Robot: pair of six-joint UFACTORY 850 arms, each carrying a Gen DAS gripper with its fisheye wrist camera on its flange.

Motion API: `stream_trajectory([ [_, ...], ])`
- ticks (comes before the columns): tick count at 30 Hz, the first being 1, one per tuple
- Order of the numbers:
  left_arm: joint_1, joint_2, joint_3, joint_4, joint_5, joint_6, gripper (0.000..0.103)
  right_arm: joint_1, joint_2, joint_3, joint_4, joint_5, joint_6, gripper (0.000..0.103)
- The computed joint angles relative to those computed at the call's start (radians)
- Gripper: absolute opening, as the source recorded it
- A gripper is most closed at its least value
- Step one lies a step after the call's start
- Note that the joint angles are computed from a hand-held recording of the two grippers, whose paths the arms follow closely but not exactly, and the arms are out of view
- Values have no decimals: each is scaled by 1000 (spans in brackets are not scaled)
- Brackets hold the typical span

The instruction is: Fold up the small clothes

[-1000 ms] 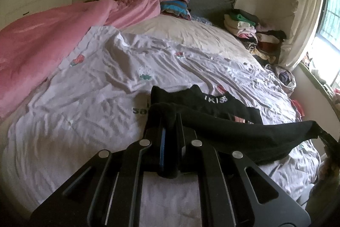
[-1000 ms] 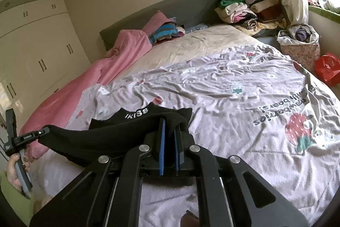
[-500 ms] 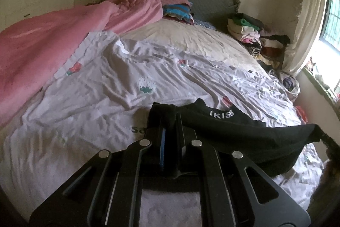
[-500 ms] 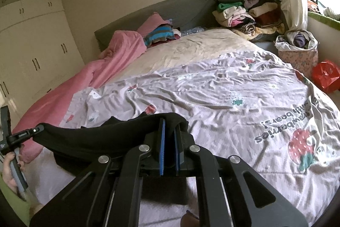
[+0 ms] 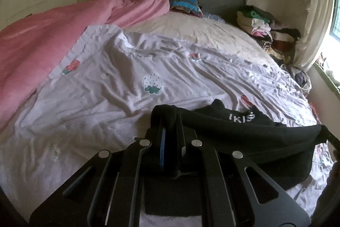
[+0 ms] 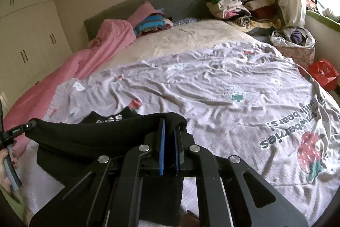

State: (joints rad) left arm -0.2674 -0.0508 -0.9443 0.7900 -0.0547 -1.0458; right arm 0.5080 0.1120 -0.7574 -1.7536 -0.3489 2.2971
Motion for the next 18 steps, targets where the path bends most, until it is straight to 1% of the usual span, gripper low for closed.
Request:
stream_trajectory([
  [1, 0, -8, -3, 1, 0, -1, 2, -4, -10, -4, 4, 4, -1, 7],
  [4, -3, -46, -19, 139, -5, -133, 2, -18, -42, -13, 11, 19, 1, 7],
  [7, -5, -75, -30, 221, -8, -209, 2, -29, -66, -16, 14, 29, 5, 7],
  [9, -7, -90, -37, 239, -10, -222, 2, -31, -82, -21, 39, 29, -13, 7],
  [10, -8, -96, -38, 273, -14, -255, 2, -31, -89, -23, 49, 29, -20, 7],
  [14, -13, -117, -47, 304, -27, -274, 2, -30, -115, -35, 103, 18, -76, 7],
  [18, -19, -121, -43, 397, -35, -358, 2, -20, -136, -47, 158, -6, -128, 7],
])
